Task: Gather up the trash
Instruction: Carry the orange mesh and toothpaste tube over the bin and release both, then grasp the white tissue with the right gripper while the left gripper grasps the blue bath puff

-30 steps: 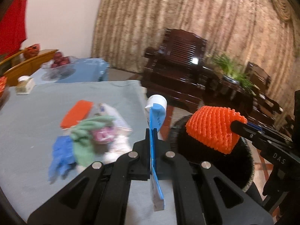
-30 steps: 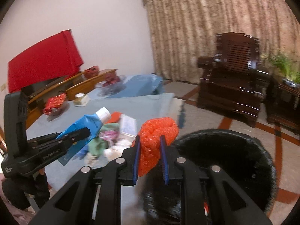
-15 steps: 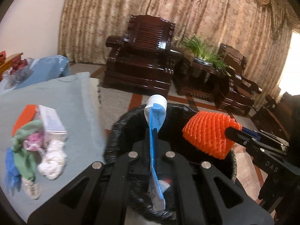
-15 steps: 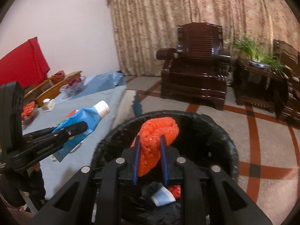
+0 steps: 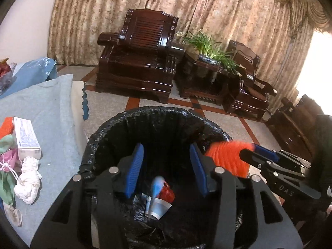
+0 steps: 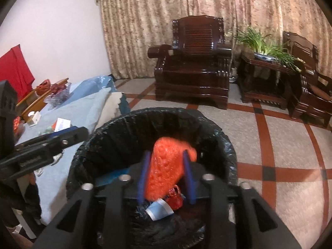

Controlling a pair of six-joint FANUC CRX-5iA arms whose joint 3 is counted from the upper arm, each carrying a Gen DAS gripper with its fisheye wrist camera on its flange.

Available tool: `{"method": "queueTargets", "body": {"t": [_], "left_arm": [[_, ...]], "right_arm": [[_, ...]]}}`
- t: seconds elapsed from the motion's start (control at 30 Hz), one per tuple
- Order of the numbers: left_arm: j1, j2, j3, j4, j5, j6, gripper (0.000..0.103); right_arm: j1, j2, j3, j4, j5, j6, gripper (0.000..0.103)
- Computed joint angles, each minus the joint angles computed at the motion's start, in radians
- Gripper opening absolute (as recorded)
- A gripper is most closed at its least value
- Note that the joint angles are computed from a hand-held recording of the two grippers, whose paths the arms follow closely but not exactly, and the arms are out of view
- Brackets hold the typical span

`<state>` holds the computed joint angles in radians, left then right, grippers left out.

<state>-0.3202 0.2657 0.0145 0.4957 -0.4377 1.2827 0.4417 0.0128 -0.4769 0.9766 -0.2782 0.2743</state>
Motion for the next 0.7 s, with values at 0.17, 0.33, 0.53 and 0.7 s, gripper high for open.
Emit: {"method": "queueTargets", "body": {"t": [0.17, 0.33, 0.53, 0.7], "left_arm": [[0.025, -0.046, -0.008, -0.123, 0.004, 0.116, 0.078], [0.050, -0.127, -0.012, -0.350, -0.018, 0.321, 0.090], [0.094, -0.233, -0.037, -0.577, -0.078, 0.529, 0.090], [0.129, -0.311, -0.061, -0.752, -0.145, 0.700, 0.090]], "right_arm": [[-0.040, -0.011, -0.044, 0.245, 0.025, -0.227, 0.097], [-0.037, -0.004, -0.031, 0.234, 0.064, -0.246, 0.097], [-0.009, 0.026, 0.003, 0.274, 0.107, -0.247, 0.097], [0.036, 0.084, 0.071, 0.258, 0.154, -0.194, 0.097]]}}
